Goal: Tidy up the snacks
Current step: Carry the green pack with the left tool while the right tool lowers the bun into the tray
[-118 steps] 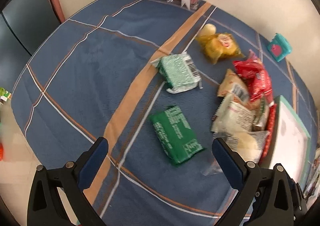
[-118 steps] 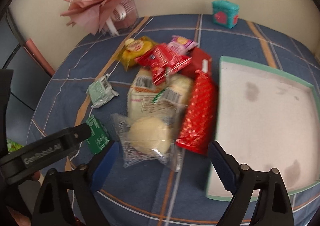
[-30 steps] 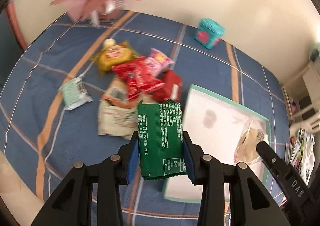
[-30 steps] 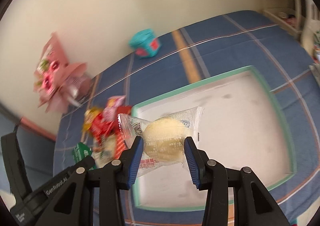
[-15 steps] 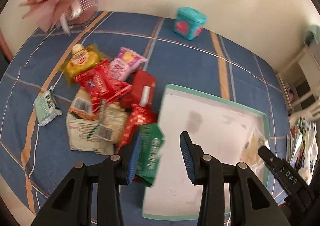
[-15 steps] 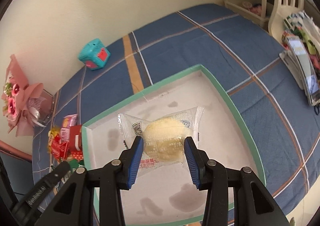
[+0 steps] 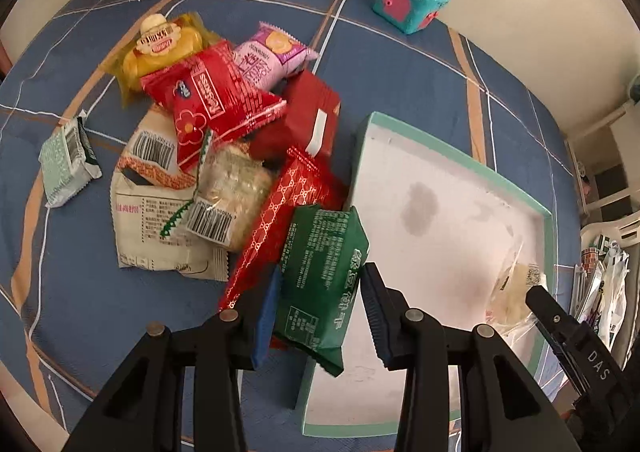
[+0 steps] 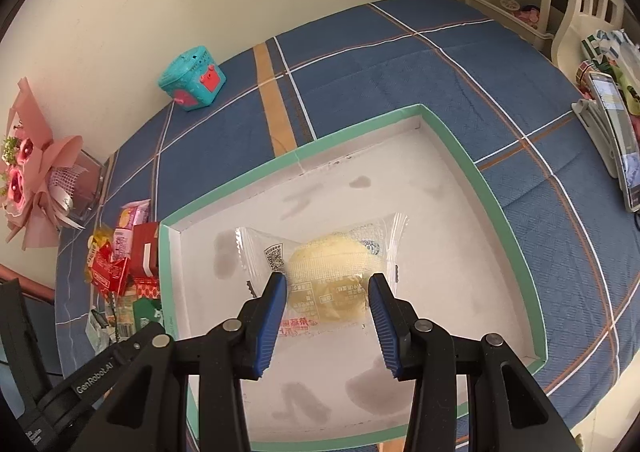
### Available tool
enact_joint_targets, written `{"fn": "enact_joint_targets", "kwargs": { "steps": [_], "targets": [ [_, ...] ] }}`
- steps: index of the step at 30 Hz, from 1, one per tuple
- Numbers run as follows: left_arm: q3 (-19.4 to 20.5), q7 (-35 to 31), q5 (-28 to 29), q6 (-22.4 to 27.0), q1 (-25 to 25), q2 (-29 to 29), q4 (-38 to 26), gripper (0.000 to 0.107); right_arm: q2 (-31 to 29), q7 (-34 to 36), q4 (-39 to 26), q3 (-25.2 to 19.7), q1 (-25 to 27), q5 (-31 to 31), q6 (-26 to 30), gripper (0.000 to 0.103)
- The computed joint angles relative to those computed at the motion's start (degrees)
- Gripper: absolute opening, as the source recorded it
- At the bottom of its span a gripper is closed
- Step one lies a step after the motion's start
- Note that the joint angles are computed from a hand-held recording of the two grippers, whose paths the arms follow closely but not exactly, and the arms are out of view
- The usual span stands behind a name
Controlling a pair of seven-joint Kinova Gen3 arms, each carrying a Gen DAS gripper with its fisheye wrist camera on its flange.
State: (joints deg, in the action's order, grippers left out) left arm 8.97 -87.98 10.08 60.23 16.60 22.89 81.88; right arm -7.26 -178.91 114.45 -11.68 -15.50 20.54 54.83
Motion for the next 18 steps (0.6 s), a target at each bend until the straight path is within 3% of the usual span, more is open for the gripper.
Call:
{"fn": "enact_joint_targets", "kwargs": {
  "steps": [4,9,18],
  "targets": [
    [0.10,-0.26,-0.33,-0.59,0.40,0.40,0.64,0.042,0.13,0.24,-0.06,0.11,0.00,-0.29,-0.14,0.045],
    [0.12,0.34,0.17,-1.70,0.43,0.14,1.72,0.030,0.39,0.10,-0.25,-0.03,-0.20,-0.18,-0.10,0.045],
    [-0.42,1.14,1.89,-3.13,-1.62,-3.01,3.34,0.026,0.29,-0.70,-0.14,0.06,-0.26,-0.08,-0.21,0.045]
  ]
}}
